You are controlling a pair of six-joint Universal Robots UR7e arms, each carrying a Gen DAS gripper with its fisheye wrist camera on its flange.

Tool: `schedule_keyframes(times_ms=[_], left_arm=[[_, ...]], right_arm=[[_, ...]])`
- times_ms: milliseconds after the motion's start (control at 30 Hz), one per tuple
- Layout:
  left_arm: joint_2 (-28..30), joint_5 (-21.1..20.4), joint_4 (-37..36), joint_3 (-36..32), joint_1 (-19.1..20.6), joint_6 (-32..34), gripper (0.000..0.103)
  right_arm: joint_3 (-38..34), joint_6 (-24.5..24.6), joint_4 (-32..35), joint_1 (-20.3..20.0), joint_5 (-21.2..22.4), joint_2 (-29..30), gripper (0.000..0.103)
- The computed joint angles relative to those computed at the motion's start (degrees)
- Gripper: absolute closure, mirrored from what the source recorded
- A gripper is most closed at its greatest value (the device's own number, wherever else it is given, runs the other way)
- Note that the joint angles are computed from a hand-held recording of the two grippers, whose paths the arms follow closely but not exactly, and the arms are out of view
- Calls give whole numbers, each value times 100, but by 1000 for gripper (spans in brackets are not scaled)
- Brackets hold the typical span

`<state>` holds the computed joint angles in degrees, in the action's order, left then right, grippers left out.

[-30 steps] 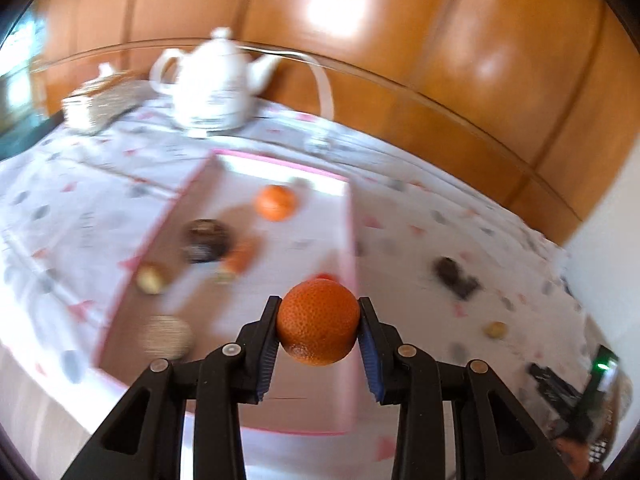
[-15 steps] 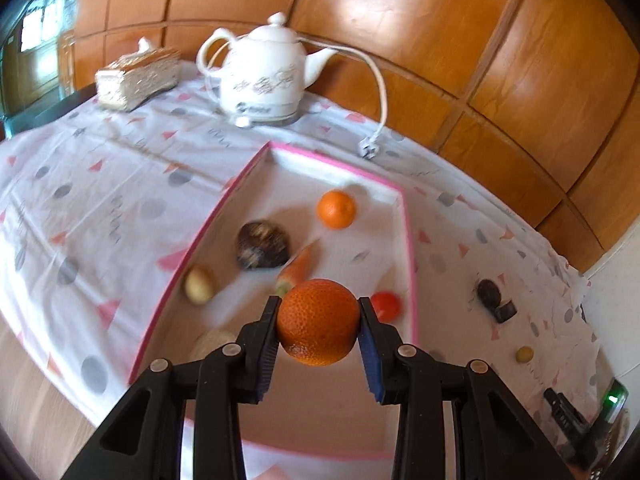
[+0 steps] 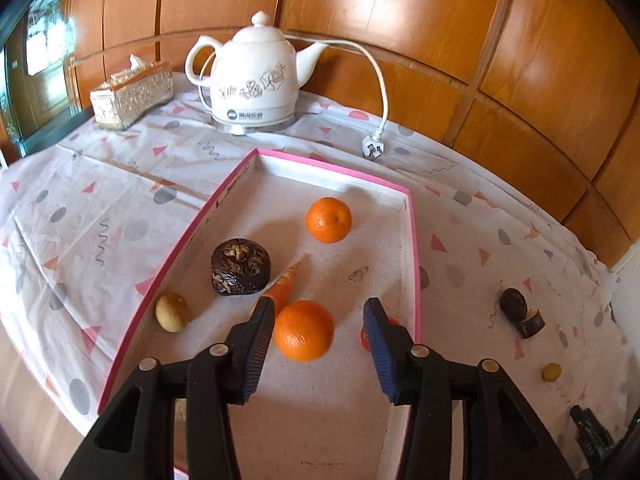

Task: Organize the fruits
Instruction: 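Carry the orange into the tray and open the left gripper, then move the right gripper to the small yellow potato and grasp it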

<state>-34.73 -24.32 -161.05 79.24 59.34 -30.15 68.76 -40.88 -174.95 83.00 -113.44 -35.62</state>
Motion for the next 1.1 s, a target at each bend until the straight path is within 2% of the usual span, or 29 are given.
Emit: schedule_keyframes(times_ms=[233,333,500,600,867,1100], left_arm=[[-44,247,-340,341,-247,101,47],[-71,333,-327,478,-341,82,40],[-118,424,-278,683,-458,75,38],[-149,486,-276,804,-507,-9,33],[-303,401,5,1073,-523,-523,32],[-348,383,-181,1226,-548,-555,31]], right_arm=[[6,1,-70,30,-76,21,50],[-29,6,-10,63,-142,33,50],[64,-114,119,133,85,-12,50],[80,-238,240,214,233,-5,50],[112,-373,643,414,482,43,50],[139,-449,697,508,550,51,50]])
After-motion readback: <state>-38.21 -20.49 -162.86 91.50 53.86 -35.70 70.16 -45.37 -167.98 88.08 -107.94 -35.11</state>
